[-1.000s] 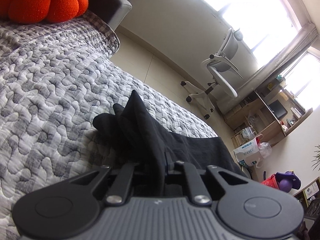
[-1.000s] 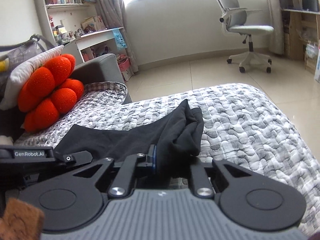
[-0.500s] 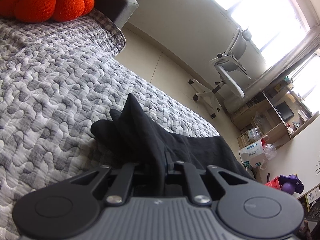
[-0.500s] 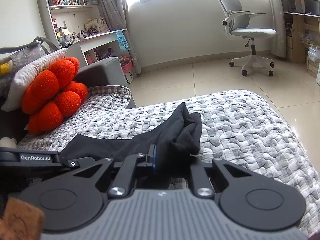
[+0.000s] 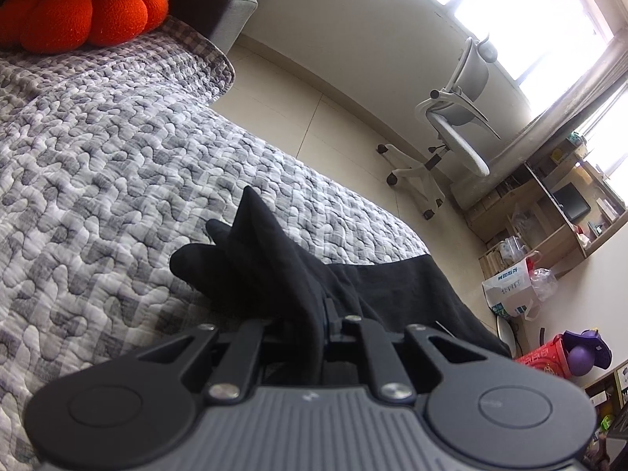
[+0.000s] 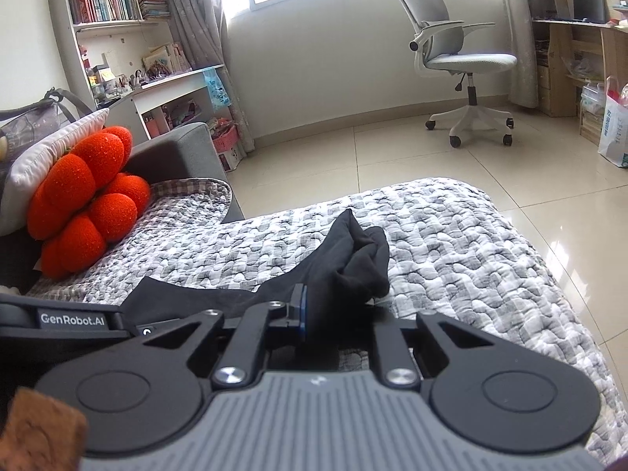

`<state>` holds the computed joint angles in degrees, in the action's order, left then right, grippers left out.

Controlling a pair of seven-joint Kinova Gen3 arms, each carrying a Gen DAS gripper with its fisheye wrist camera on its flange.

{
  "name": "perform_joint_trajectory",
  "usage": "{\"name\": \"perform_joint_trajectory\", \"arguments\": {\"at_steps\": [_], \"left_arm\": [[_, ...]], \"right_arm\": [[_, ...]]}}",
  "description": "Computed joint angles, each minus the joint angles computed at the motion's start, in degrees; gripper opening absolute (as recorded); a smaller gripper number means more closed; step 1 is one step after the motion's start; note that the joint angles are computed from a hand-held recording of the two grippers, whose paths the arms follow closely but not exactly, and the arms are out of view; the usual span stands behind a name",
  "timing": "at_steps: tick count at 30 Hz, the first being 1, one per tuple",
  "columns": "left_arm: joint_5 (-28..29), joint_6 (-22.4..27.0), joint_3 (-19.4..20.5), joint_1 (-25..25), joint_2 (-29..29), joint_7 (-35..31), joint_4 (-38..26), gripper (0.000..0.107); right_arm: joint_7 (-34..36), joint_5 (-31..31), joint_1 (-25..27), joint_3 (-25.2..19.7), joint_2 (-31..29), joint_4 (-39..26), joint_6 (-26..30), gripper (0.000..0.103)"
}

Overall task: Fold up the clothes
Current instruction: 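Carry the folded shirt with both grippers toward the clothes stack on the sofa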

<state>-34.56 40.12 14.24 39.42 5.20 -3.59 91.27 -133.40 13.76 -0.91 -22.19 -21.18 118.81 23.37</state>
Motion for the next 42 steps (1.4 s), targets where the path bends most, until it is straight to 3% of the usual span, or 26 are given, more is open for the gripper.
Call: {"name": "perform_joint_trajectory", "arguments": {"at_steps": [6, 9, 17, 22, 29, 37, 42], "left_arm": [[-1.1, 0.6, 0.4, 0.7, -1.0, 0.1, 1.2, 0.009], [1.1, -0.9, 0.7, -1.1, -3.3, -0.1, 3.8, 0.009], [-1.0, -1.3, 4.4, -6.9, -10.4, 2.9, 8.5, 0.009], [2.2, -3.6, 4.9, -10.9, -13.9, 0.8, 10.9, 0.009], [6.3, -4.4, 5.9, -15.6, -16.0, -3.9, 12.2, 0.009], [8.3, -2.9, 7.3, -22.7, -22.6, -7.7, 14.0, 0.009], [10.6, 0.5, 6.5, -27.0, -28.2, -11.2, 14.9, 0.009]], "right_arm": [[1.0, -1.2, -1.5, 1.4, -0.6, -0.6, 1.1, 0.016], [2.0, -1.8, -2.8, 1.8, -0.3, -1.0, 1.1, 0.016], [8.6, -5.1, -8.8, 5.3, 0.5, -2.5, -1.2, 0.016], [12.0, -7.7, -10.9, 6.2, 1.4, -3.6, -2.2, 0.015], [9.3, -5.4, -7.5, 0.5, 3.8, -4.7, -2.0, 0.015], [0.4, 3.0, -3.7, -8.7, 6.7, -8.5, -5.0, 0.015], [-8.3, 11.4, 0.2, -17.2, 8.9, -11.9, -5.8, 0.015]]}}
